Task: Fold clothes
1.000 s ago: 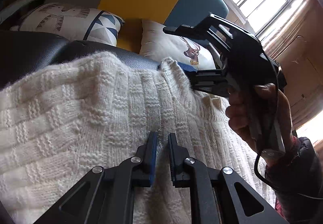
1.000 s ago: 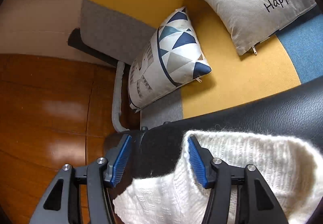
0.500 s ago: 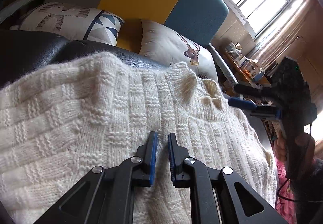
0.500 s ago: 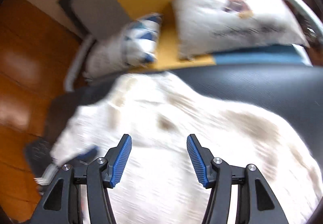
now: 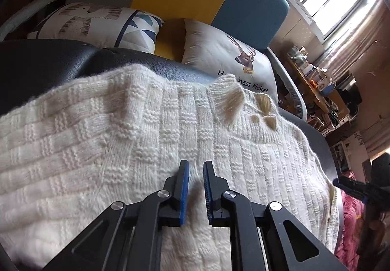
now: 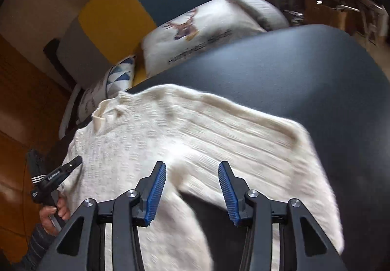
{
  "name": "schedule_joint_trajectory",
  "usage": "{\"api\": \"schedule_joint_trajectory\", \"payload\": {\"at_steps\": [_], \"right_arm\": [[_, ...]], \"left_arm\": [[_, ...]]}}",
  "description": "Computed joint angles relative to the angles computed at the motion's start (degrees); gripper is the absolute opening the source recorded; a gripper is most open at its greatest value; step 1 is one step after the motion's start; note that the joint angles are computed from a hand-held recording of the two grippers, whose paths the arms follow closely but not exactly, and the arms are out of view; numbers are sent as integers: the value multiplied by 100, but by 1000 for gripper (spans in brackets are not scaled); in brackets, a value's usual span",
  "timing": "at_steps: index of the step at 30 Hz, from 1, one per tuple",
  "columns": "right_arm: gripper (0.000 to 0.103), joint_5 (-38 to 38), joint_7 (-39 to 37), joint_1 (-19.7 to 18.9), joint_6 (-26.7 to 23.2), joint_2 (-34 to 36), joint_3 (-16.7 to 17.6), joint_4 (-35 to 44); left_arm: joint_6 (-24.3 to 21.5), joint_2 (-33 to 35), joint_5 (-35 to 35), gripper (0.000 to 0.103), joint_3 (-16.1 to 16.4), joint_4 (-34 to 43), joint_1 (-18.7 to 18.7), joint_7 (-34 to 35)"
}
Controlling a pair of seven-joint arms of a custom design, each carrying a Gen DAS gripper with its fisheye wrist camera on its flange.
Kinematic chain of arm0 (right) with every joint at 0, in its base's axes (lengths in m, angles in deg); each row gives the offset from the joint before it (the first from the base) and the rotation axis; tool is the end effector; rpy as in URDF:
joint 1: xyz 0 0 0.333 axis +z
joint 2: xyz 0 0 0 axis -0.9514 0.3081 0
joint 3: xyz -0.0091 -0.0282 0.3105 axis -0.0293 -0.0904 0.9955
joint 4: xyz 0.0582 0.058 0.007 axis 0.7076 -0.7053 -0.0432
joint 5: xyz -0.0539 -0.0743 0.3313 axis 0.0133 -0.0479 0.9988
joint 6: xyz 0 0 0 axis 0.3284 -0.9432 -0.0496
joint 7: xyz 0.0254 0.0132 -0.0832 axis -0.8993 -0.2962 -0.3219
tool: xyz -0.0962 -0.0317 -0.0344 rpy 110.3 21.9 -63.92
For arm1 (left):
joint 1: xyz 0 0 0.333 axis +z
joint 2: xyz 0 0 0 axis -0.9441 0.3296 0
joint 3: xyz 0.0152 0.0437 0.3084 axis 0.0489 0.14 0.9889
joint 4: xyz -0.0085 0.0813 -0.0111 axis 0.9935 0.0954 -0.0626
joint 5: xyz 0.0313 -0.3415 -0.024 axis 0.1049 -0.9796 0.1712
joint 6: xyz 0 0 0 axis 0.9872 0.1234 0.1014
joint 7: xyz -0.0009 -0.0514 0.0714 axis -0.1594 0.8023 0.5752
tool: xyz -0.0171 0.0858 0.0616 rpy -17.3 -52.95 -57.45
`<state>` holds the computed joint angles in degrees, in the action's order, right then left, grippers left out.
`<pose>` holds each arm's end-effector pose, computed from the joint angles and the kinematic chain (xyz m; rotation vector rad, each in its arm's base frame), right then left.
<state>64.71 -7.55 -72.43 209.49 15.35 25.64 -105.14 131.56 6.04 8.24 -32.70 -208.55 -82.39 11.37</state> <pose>0.5868 -0.0139 0.4693 -1.7990 1.7673 -0.0234 0.5461 -0.2129 0.4128 -2.3255 1.5366 -1.0348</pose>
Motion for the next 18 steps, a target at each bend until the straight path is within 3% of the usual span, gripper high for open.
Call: {"api": "schedule_joint_trajectory", "payload": {"at_steps": [3,8,10,13,16,18], "right_arm": [[46,116,-250,-277,377,-1003,-321,-1344],[46,-63,-879,-257,683,-2194,-485,-2839],[46,-272,-1074,-112,867,-2530,-386,-3320],[46,-1143,-926,1,1959,-2795,75,-4060],[46,-2290,-212,-265,2771,-2672,542,-4465],[47,-2171,-418,-72,2795,-2527,261,-4478]], "left_arm": [[-41,-298,412,21,142,-146,-428,-267],[-120,-364,57,25,-574,-151,-504,5],[-233,-247,-57,26,-753,0,-634,124],[-506,-22,-257,27,-1002,292,-810,376],[-891,106,-211,27,-969,543,-1106,430],[-1118,103,44,28,-801,635,-1358,281]]}}
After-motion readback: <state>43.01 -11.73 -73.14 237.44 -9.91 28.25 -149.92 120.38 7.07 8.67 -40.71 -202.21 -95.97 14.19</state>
